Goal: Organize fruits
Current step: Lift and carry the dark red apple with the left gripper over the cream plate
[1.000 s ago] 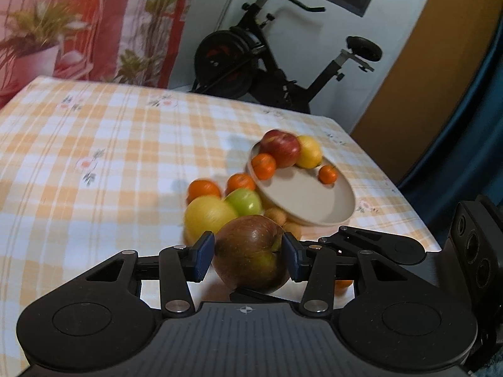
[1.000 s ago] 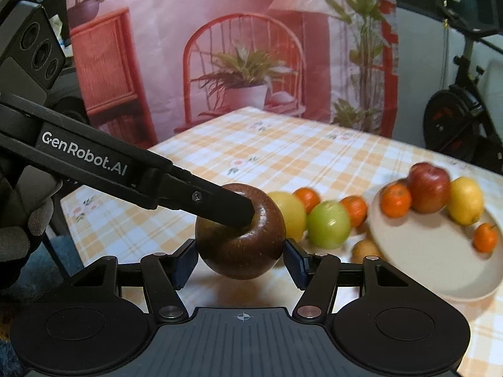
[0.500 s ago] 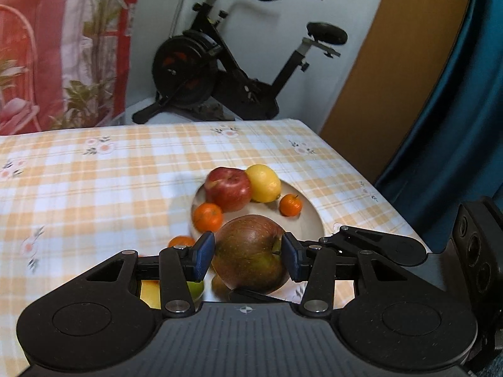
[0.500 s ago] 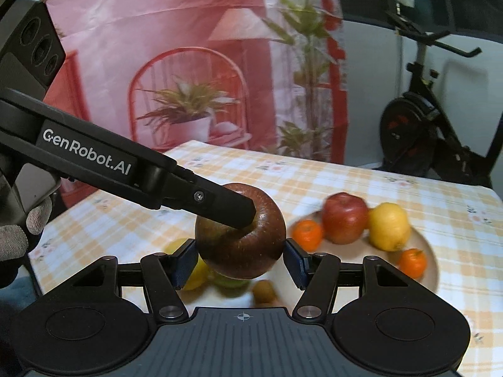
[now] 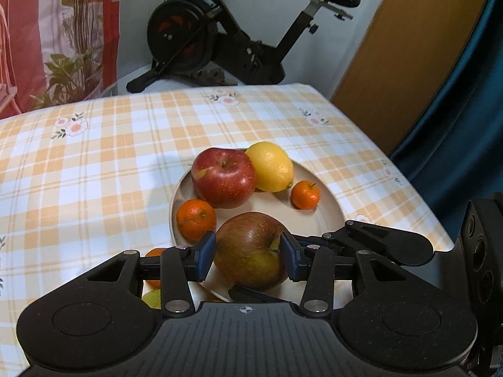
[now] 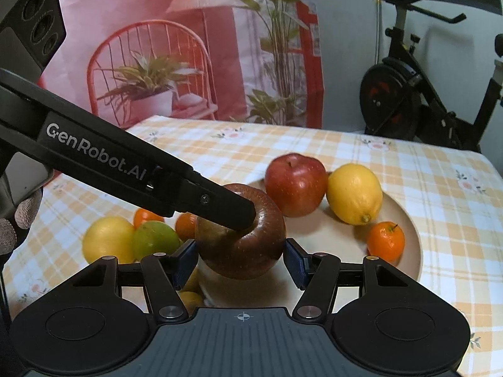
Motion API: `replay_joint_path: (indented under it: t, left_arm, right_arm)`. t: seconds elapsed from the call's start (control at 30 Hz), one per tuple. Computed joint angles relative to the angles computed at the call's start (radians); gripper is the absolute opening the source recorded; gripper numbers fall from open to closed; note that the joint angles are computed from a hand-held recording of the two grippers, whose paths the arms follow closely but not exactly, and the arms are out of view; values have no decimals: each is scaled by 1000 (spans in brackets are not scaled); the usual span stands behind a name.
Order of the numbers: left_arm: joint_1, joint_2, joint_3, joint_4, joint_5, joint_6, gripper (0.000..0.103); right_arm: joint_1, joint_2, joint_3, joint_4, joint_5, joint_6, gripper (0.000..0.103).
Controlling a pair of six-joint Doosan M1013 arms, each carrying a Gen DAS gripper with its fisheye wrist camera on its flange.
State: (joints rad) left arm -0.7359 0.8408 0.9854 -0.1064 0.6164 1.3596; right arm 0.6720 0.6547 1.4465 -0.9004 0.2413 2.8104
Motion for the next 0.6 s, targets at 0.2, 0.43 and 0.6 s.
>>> replay_joint_path:
  t: [0.2,0.43,0.6]
  left_arm:
    - [5,22,-34,26,34,-37,46]
    - [7,27,-45,53,40,-61,46]
    - [7,25,-41,60,36,-69,46]
  right_arm:
    - [-9,19,-19,115,-10,-115,56]
    - [-13,30,-37,167,-19,-172,56]
    - [-13,32,-40,172,-19,-179,56]
